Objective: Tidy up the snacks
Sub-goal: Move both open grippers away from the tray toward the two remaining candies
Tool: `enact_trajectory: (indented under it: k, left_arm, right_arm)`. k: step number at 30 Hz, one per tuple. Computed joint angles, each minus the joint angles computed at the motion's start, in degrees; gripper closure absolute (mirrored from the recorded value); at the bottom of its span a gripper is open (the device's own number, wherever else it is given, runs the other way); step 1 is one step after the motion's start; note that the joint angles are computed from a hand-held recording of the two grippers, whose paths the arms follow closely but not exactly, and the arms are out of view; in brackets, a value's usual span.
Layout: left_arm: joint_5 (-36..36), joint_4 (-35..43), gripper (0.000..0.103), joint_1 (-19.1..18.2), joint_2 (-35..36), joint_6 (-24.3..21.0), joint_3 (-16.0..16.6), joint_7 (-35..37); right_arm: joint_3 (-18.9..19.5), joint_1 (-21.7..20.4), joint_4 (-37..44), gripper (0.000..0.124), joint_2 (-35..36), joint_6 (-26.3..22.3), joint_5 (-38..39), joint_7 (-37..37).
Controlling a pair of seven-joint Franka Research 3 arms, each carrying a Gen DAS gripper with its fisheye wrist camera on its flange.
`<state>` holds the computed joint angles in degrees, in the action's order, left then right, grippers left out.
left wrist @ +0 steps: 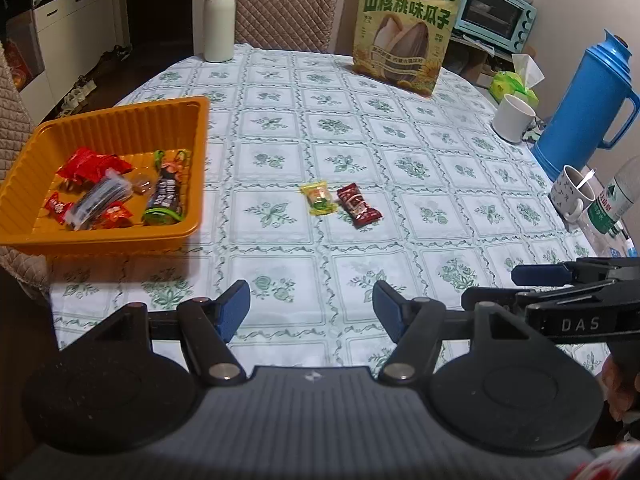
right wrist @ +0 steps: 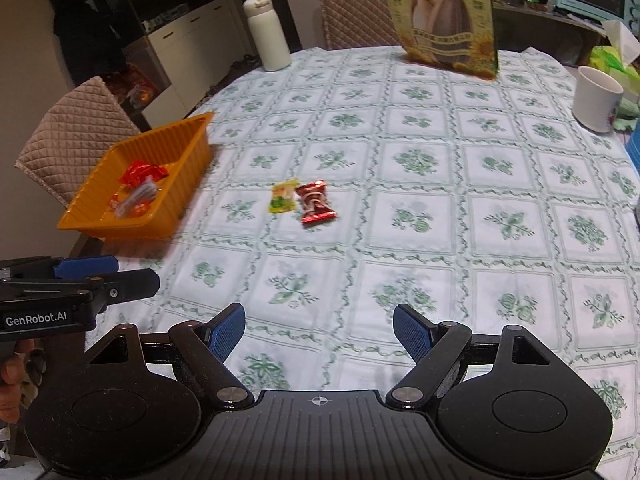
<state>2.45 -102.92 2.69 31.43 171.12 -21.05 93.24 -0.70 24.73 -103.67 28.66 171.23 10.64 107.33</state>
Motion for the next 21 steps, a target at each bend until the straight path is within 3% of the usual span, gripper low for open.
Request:
enact_trajectory:
  k: [12, 21]
  left_arm:
    - [4.4, 9.2, 0.040, -5.3, 6.3, -1.6, 4.4, -2.6]
    - [7.3, 21.2, 0.045, -8.9, 13.8, -6.5, 7.2, -3.3]
  right_arm:
    - [-0.7, -0.5, 1.5, 0.043, 3.1, 3.4, 1.0, -0.2]
    - [-1.3, -0.6, 7.8, 0.044, 8.7, 5.3, 1.0, -3.1]
